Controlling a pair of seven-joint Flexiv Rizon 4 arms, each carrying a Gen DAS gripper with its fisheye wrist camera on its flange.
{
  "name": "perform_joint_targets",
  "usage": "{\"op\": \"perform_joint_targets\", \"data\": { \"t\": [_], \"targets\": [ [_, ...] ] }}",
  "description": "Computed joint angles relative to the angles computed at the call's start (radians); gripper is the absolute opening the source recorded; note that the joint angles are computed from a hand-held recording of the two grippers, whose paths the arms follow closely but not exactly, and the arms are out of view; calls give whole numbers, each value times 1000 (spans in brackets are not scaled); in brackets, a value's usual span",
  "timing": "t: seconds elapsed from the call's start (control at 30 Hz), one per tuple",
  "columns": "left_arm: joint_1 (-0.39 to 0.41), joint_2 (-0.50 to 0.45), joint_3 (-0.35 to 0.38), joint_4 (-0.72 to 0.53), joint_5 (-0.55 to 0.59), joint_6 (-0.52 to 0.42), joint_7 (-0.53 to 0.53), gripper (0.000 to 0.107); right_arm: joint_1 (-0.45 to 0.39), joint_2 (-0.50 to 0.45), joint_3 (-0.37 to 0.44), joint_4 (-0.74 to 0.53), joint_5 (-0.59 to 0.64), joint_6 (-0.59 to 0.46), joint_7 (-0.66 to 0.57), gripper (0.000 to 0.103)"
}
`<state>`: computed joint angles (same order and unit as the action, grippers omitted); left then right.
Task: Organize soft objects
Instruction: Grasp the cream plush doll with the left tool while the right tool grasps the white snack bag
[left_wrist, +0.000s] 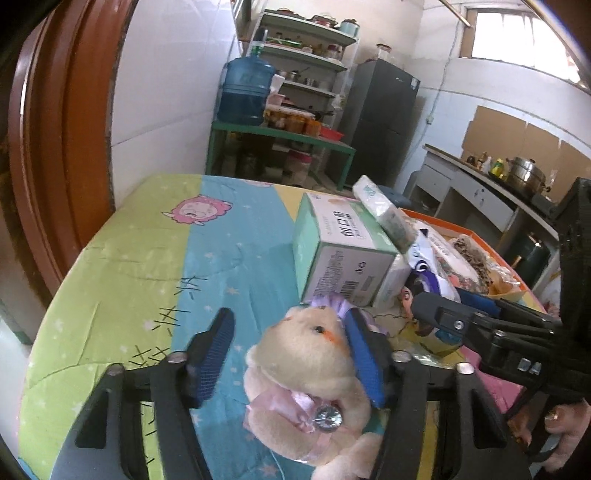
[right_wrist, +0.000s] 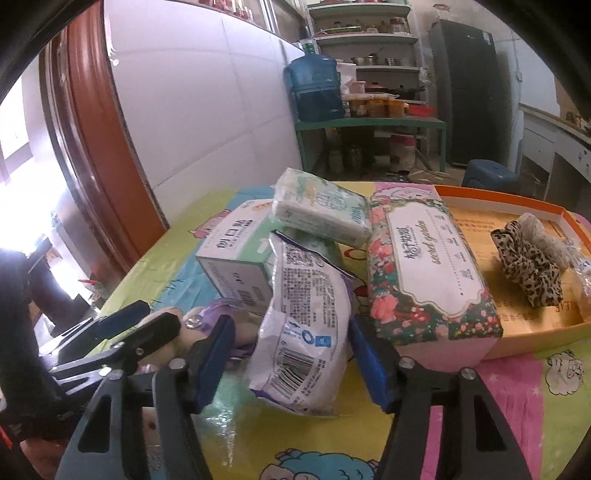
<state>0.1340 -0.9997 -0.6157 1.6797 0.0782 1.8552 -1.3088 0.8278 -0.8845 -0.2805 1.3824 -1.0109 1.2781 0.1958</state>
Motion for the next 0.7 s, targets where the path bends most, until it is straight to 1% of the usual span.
{"op": "perform_joint_targets", "data": {
  "t": [0.03, 0.13, 0.3, 0.37, 0.43, 0.47, 0.5, 0.63, 0.67, 0.7],
  "targets": [
    [15, -8, -20, 4, 12, -4, 6, 43, 1, 2, 1, 4, 1, -6, -1, 52],
    [38, -22, -48, 10, 25, -3, 13, 42, 0, 5, 0, 8, -6, 2, 4, 51],
    [62, -38, -82, 7, 14, -38, 27, 43, -2, 4, 5, 7, -6, -3, -4, 50],
    [61, -43, -83, 3, 6, -39, 33, 47, -3, 4, 5, 6, -7, -2, -2, 50],
    [41, -31, -60, -2, -27, -67, 25, 66, -2, 5, 1, 10, -10, 7, 8, 50],
    [37, -28, -52, -2, -45, -81, 20, 68, -1, 6, -1, 13, -12, 11, 15, 50],
    [45, -32, -64, -4, -57, -98, 21, 69, -1, 6, -1, 14, -12, 13, 18, 50],
    [48, -41, -76, -5, -73, -97, 47, 68, 0, 2, 0, 12, -12, 19, 16, 49],
    [53, -45, -84, -2, -71, -94, 54, 65, 0, 2, 1, 11, -11, 19, 13, 49],
    [77, -61, -118, 1, -56, -101, 74, 53, 0, 1, 1, 10, -12, 20, 10, 48]
  ]
}}
